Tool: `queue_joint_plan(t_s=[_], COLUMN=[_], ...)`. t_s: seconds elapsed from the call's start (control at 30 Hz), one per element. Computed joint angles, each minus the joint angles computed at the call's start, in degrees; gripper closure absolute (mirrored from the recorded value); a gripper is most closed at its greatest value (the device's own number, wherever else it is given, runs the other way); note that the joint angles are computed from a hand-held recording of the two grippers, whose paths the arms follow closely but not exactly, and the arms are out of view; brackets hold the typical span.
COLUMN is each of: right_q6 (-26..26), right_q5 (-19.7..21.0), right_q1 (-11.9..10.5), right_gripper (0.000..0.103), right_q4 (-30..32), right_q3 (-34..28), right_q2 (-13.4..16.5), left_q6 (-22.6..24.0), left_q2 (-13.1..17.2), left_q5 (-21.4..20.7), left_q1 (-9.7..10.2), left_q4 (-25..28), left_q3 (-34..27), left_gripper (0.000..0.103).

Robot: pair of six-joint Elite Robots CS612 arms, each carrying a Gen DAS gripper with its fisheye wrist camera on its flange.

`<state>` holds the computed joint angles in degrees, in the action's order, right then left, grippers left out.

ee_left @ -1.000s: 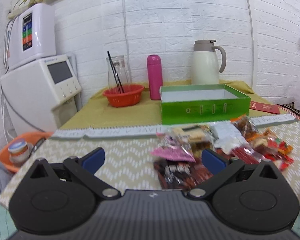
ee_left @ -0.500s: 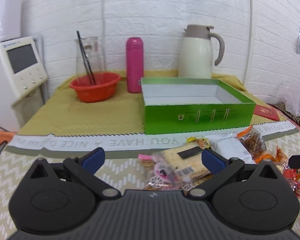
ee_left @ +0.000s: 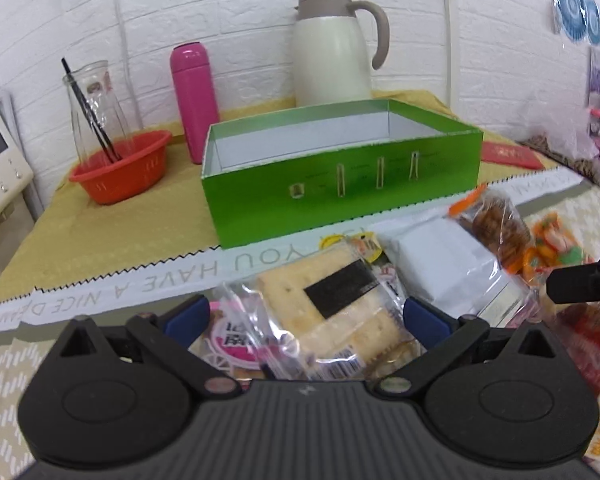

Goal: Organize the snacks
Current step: 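Grasp cracker packet with left tool while right tool grasps clear jerky bag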

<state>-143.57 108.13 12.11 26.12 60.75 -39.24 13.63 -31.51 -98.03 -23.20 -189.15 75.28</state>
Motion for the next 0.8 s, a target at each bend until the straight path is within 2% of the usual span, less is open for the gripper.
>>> queue_joint_plan(t_s=[0.07,0.1,0.17,0.2,0.23,0.27,0.37,0.43,0.5,0.53,0.6,0.63,0.67,0.73,0.8], right_q6=[-1.94,-2.83,-5.52,-6.52,-7.14,-7.00,-7.01,-7.64,-7.61,-7.49,-7.26,-6.96,-6.70,-6.12,-5.92], right_q5=[0.25,0.64,3.47,5.57,6.17,5.31,3.65,3.80,3.65,3.68,3.42,3.26,2.76,2.40,2.20], right_q1=[0.12,0.19,0.74,1.10,1.14,0.86,0.35,0.49,0.48,0.47,0.45,0.42,0.31,0.27,0.23], right_gripper=[0.000,0.000,0.000,0.023,0.036,0.037,0.041,0.043,0.044,0.047,0.047,0.048,0.048,0.049,0.049], right_q4=[1.81,2.68,2.36,3.30,2.89,1.58,-1.32,-2.17,-3.33,-3.91,-4.96,-5.49,-5.89,-6.73,-7.45], right_q3=[-1.95,-2.95,-3.61,-4.57,-4.42,-3.42,-1.18,-0.58,0.28,0.75,1.69,2.20,2.68,3.55,4.26], right_q2=[1.39,2.16,2.89,3.51,3.46,2.88,1.70,1.43,0.96,0.69,0.12,-0.17,-0.44,-0.90,-1.25], left_q6=[-0.62,-1.51,-3.31,-4.15,-4.82,-5.47,-5.58,-3.47,-3.10,-3.34,-5.70,-7.77,-9.40,-11.46,-9.24], left_q2=[0.23,0.41,0.79,0.88,1.00,1.13,1.20,0.83,0.55,0.37,-0.40,-0.76,-0.79,-1.12,-2.34], left_q5=[-1.00,-1.77,-1.16,-0.98,-0.45,0.46,1.36,2.74,2.08,1.47,-0.61,-3.44,-5.80,-9.79,-7.96], left_q1=[0.19,0.37,0.47,0.55,0.58,0.51,0.49,0.28,0.61,0.87,1.69,2.47,3.15,4.48,4.72], left_q4=[-0.62,-1.27,-3.18,-3.73,-4.51,-5.64,-6.70,-6.82,-7.11,-6.87,-4.63,-3.93,-5.21,-8.77,-8.16], left_q3=[-0.32,-0.51,-0.74,-0.80,-0.83,-0.71,-0.44,0.21,0.62,0.71,0.84,0.93,1.06,2.00,3.58], left_gripper=[0.002,0.007,0.026,0.031,0.047,0.058,0.082,0.087,0.087,0.086,0.035,0.013,0.001,0.000,0.000])
